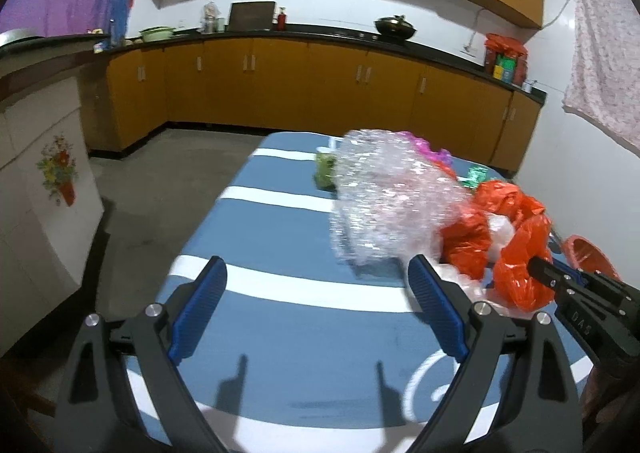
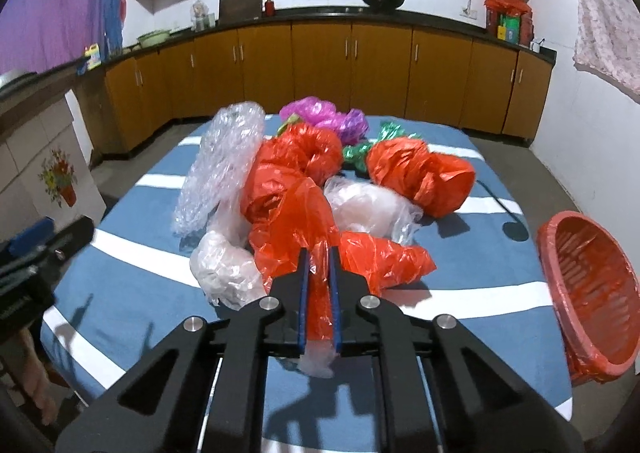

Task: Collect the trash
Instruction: 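Return to the pile and close the right tool on a red plastic bag, then close the left tool on bubble wrap while the right lifts the red bag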

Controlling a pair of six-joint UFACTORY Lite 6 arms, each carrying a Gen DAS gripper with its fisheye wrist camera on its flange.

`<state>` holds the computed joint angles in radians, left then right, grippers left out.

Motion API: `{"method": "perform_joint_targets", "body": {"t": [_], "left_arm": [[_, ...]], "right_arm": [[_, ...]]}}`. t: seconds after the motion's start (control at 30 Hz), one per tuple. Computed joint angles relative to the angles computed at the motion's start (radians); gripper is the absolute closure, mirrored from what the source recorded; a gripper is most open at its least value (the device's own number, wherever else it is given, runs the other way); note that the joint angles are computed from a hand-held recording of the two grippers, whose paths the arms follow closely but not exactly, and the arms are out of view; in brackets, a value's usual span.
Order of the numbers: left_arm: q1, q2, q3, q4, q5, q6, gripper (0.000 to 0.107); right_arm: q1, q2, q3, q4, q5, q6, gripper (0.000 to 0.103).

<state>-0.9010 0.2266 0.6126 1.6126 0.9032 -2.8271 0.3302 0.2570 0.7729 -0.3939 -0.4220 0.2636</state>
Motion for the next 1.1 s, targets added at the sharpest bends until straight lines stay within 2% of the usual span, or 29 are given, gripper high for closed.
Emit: {"method": "perform_joint_targets", "body": {"t": [0.3,0.53,0.6,0.8,0.83,0.93,0.97,1.0,1.03,1.1], "left_arm": [[0.09,0.176,0.271,0.083,-0.089,0.121,0.017],[0.176,0.364,0.552,0.041,-0.181,0.3,0.017],[0.2,0.402,0.615,0.023,-0.209,0.336,0.025],[0.24,0.441,0.688,0.008,-0.257,0.387,0.039],[0.243,0.451,0.705,-0.002,-0.262,0.406,0.042],[0.256,0.461,0.722,-0.01,-0.294,0.427,0.065],[0.261,0.462,0.722,-0.006,-0.307,0.423,0.075],[0.267,0.464,0.722,-0.004,-0.319,0.42,0.089],[0.269,0.464,0.718,-0.002,-0.328,0.417,0.093],[0.267,0.458,0.705,0.005,-0.328,0.404,0.095]], "right_arm": [[-0.147,-0.15,-0.081,-0.165,-0.035,0.146,0.094],[-0.272,-0.153,-0.074,-0.286,-0.043,0.237,0.094],[-0.301,-0.131,-0.061,-0.303,-0.047,0.247,0.094],[-0.343,-0.087,-0.033,-0.334,-0.054,0.266,0.094],[-0.346,-0.079,-0.028,-0.333,-0.057,0.265,0.097],[-0.357,-0.071,-0.026,-0.34,-0.065,0.262,0.099],[-0.354,-0.067,-0.024,-0.334,-0.062,0.254,0.101],[-0.351,-0.061,-0.021,-0.33,-0.058,0.248,0.102],[-0.349,-0.044,-0.011,-0.338,-0.061,0.251,0.102],[-0.346,-0.029,-0.009,-0.343,-0.063,0.253,0.102]]}}
